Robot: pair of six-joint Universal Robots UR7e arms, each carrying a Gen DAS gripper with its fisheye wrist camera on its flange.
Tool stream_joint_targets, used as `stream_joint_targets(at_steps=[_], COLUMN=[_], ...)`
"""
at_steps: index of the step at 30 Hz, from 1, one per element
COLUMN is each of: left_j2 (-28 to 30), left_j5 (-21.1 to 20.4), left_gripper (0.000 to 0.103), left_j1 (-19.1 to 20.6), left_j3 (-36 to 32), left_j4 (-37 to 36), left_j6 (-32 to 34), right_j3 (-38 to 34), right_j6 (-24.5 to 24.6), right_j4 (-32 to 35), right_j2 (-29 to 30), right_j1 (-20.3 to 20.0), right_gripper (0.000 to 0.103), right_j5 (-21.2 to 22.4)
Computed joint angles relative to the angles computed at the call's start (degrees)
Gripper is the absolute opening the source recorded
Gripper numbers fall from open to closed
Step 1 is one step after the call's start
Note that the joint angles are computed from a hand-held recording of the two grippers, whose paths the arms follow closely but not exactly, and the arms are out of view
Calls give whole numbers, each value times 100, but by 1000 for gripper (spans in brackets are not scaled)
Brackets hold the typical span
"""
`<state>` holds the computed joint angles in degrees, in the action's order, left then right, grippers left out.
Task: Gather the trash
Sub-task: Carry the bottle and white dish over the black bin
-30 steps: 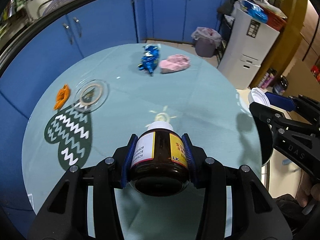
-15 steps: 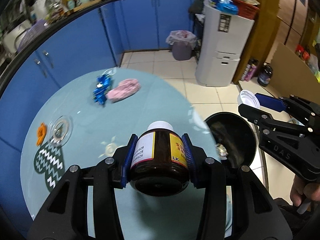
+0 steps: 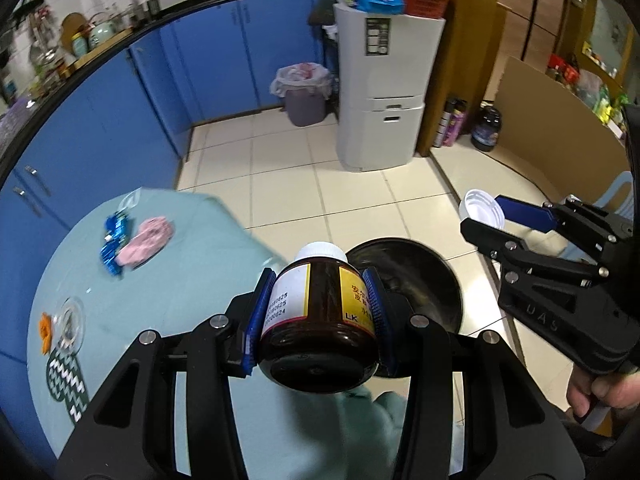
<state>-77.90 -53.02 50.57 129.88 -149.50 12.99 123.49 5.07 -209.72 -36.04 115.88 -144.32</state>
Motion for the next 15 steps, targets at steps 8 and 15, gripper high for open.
stream_joint_targets(at_steps=[8,15], left_j2=[511,794], left_j5=[-194,-176], left_gripper=[46,46], left_j1=[-203,-307], left_j3=[-146,-243], left_j4=[-48,-15], left_j6=[-91,-202], right_j3=[331,459], right_j6=[-37,-107], right_j4=[-299,-526], right_j2=[-165,-202], right_j1=[-245,-408], right_gripper=[39,39], right_j5=[80,220])
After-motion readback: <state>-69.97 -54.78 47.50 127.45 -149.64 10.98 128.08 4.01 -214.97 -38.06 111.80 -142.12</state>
